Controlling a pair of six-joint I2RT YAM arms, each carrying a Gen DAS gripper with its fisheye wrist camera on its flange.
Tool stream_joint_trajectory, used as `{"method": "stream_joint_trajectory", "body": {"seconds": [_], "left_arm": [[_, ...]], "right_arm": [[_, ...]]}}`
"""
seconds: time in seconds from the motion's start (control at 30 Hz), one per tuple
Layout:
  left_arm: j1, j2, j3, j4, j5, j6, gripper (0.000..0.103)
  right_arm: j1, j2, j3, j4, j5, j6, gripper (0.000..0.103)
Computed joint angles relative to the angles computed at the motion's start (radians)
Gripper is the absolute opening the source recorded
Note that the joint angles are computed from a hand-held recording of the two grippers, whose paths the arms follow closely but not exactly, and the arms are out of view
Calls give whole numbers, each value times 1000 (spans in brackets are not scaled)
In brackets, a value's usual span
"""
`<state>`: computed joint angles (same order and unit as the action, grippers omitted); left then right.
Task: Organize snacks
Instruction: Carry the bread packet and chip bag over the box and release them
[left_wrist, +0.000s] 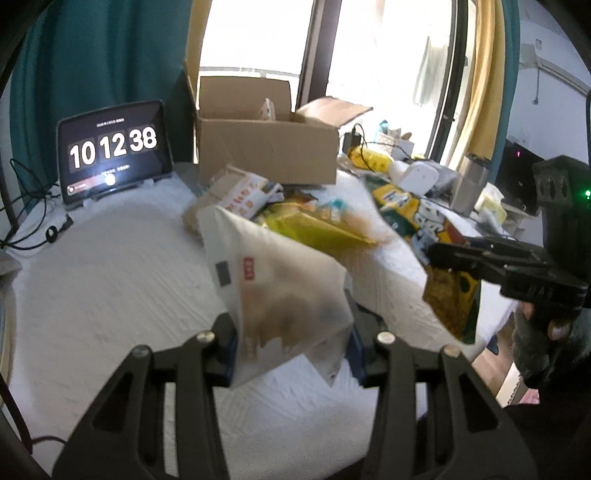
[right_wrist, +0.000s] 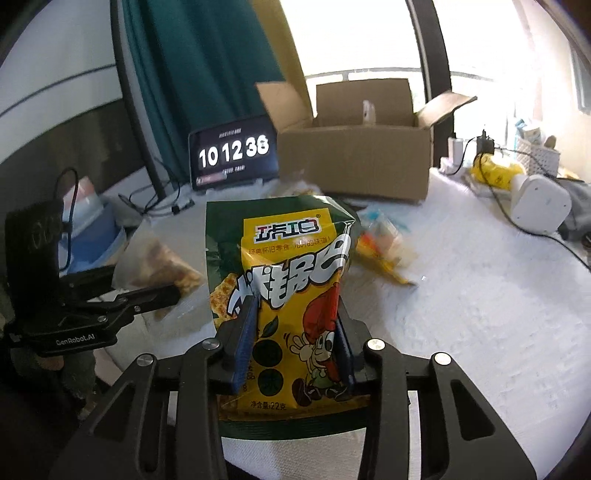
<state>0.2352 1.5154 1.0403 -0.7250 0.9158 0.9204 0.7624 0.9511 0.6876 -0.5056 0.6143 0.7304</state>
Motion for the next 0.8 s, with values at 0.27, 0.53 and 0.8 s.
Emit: {"method": "stream_joint_trajectory", "body": {"seconds": [0.27,0.53,0.8], "left_arm": [[-8,-15,31,16,-10,-56,45],[-45,2,81,93,-58,-161,45],[-111,22,139,145,-102,-258,46]], "right_arm": [[-45,-58,10,-33,-1,-22,40],[-157,-59,19,8,-84,-86,40],[-302,-50,60,30,-181,-176,41]]}}
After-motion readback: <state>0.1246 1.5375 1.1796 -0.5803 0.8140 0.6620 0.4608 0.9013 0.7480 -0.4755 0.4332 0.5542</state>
